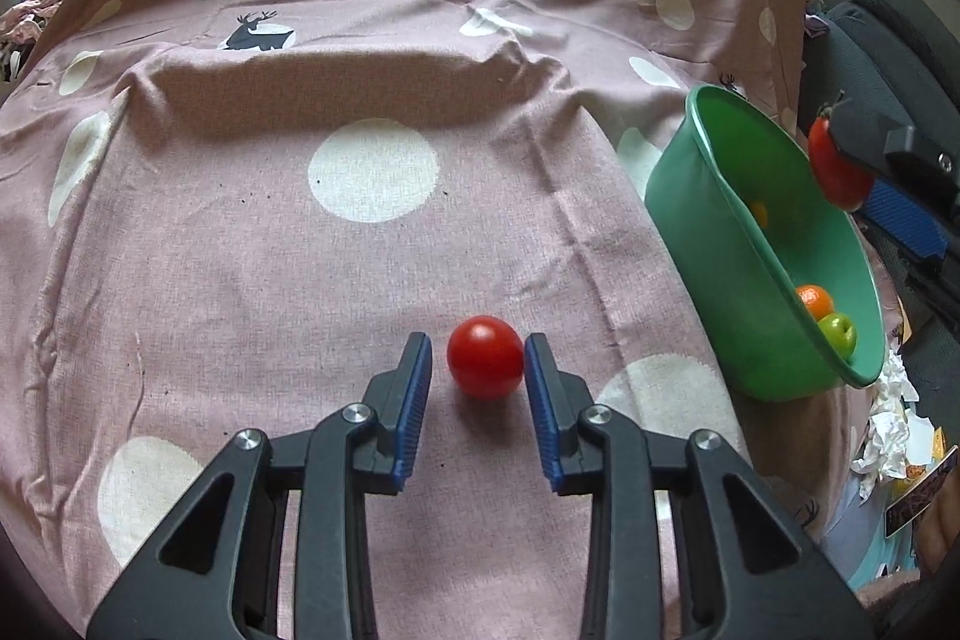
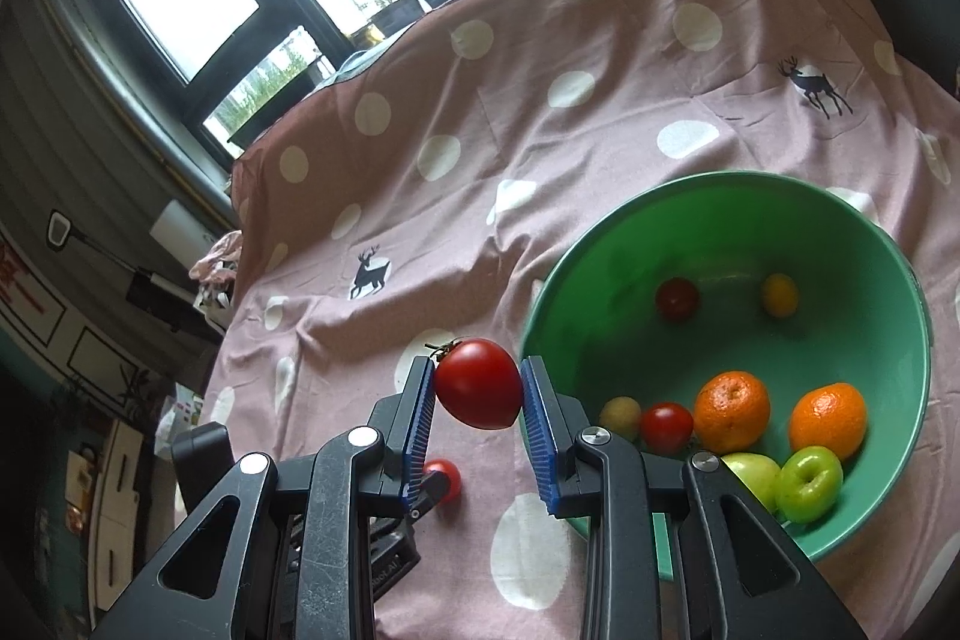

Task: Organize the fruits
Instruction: 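Carry both held cherry tomatoes over the green bowl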

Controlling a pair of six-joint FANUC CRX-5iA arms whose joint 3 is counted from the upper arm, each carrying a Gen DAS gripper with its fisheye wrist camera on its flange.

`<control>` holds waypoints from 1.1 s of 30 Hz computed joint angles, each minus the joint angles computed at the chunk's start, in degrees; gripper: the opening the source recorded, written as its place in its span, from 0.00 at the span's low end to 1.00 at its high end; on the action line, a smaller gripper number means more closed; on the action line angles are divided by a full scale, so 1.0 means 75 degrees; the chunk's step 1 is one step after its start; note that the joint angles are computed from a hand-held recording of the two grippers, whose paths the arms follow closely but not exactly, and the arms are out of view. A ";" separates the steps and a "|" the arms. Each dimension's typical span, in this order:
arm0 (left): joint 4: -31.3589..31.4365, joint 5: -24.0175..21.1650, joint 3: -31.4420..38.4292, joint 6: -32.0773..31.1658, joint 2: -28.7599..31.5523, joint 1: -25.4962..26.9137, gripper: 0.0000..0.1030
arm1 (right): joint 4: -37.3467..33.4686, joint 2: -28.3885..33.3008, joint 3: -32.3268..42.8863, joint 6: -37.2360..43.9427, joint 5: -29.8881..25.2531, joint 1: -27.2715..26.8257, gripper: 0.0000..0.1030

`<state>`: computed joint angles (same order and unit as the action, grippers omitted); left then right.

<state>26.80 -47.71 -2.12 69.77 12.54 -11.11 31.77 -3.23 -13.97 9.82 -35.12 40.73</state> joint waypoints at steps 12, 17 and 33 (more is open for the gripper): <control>-0.0826 0.0507 -0.0033 0.0437 -0.0335 -0.0267 0.25 | 0.0100 -0.0103 -0.0118 -0.0095 0.0067 -0.0048 0.30; -0.0720 0.0904 -0.0189 0.0257 -0.0761 -0.0420 0.25 | 0.0194 -0.0373 -0.0398 -0.0220 0.0301 -0.0189 0.30; 0.0014 0.1246 0.0536 -0.0510 -0.0284 -0.1440 0.26 | 0.0293 -0.1033 -0.1086 -0.1227 -0.0448 -0.0676 0.30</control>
<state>26.90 -38.37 1.90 65.95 10.42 -21.91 33.97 -10.98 -22.12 0.62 -38.48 35.66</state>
